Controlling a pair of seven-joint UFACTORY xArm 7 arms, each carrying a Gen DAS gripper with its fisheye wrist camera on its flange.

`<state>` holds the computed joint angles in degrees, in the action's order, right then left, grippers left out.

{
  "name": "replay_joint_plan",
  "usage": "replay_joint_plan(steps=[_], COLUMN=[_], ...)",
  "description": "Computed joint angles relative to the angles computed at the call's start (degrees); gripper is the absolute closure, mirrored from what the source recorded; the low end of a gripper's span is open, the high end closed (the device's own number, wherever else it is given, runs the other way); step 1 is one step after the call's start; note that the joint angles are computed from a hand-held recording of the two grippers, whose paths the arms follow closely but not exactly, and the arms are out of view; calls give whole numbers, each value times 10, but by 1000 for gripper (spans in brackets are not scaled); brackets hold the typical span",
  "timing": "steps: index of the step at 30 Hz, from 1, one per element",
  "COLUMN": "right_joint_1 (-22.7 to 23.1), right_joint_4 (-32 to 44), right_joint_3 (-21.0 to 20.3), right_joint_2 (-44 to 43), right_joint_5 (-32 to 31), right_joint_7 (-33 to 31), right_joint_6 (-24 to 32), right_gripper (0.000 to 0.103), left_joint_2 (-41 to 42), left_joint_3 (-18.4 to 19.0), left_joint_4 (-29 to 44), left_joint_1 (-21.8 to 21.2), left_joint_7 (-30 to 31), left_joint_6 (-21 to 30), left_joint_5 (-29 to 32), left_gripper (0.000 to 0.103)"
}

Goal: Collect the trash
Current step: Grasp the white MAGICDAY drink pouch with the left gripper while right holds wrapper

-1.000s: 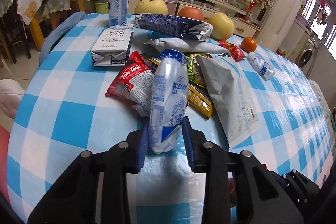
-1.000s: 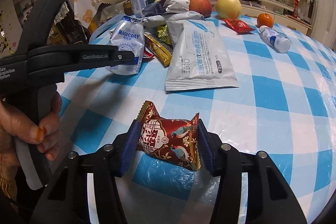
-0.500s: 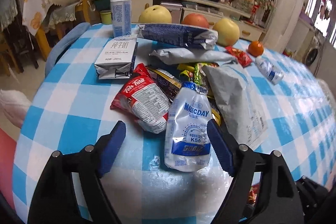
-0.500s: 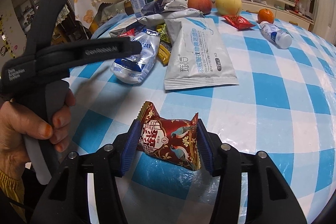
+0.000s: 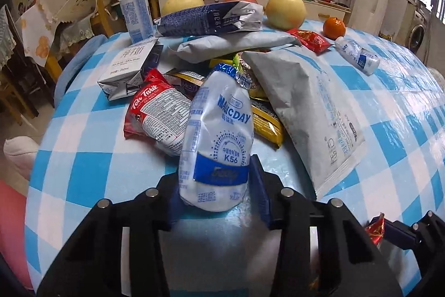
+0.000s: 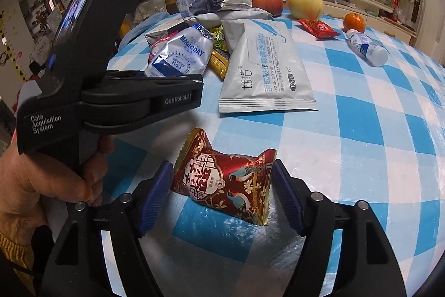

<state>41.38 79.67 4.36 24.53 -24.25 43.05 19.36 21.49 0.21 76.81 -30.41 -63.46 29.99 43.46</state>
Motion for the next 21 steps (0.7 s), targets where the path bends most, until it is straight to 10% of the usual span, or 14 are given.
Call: replay_joint_plan(steps=[4, 21], right_joint_1=[5, 6], right_joint_4=[-6, -34], right_joint_3=[-8, -9], right_joint_2=[-4, -31], right_joint_5=[-7, -59], right_joint_7=[14, 46], right_joint_6=[-4, -24], right_gripper=[35, 55], left_joint_2=[-23, -152], left_joint_3=[-2, 4], left_joint_4=[-33, -197], left_joint_1=[11, 62], left_joint_7=[-7, -151], left_joint_6=[-44, -206], left_joint_5=[-11, 50], left_gripper=[82, 82])
